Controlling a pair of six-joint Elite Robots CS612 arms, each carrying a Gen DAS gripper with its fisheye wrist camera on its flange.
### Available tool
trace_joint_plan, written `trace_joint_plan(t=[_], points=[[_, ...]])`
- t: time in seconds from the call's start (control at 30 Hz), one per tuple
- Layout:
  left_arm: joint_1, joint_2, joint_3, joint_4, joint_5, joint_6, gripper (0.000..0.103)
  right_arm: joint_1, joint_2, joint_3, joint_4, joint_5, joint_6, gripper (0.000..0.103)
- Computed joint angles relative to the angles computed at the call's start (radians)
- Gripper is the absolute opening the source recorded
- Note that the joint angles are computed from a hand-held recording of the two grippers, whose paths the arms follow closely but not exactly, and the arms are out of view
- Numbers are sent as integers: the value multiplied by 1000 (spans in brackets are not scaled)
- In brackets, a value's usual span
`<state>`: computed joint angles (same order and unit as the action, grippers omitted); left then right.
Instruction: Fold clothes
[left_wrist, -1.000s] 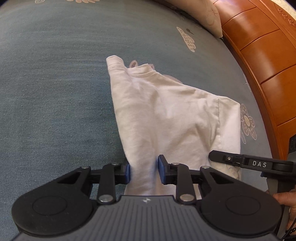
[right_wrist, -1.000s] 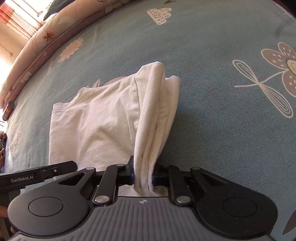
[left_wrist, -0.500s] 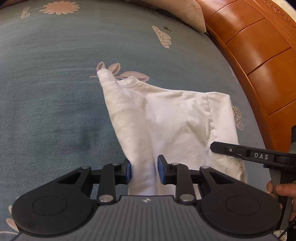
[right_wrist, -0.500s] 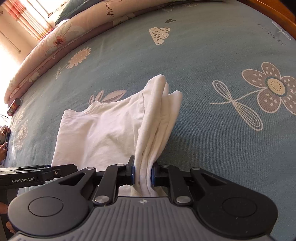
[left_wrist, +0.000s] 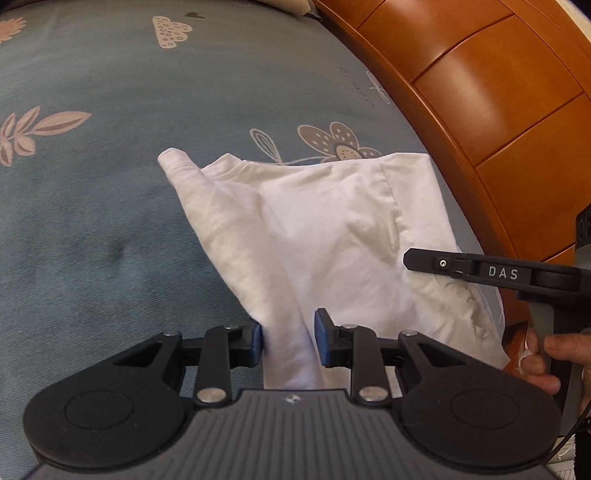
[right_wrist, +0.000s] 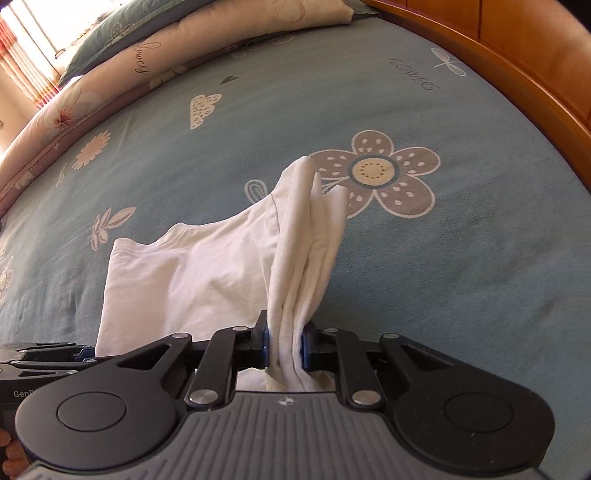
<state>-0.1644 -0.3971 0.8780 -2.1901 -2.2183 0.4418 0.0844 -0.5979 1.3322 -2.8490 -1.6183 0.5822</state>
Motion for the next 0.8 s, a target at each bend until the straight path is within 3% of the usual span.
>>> trace_joint_plan(t=[0.37,0.63,0.7,0.8], points=[[-85,-68,185,-153,-20,-20,25,-73,-59,133,-56,-82,-114,18],[-113,-79,228,-197,7,-17,26,-91,-55,178,-93,-94,-98,18],[-114,-80,234,-208,22,-12,26,-89,-50,182,-93,-105,-93,25],[-111,-82,234,-201,45,-1,40,-84,-49,187,-85,-144,-75,34]])
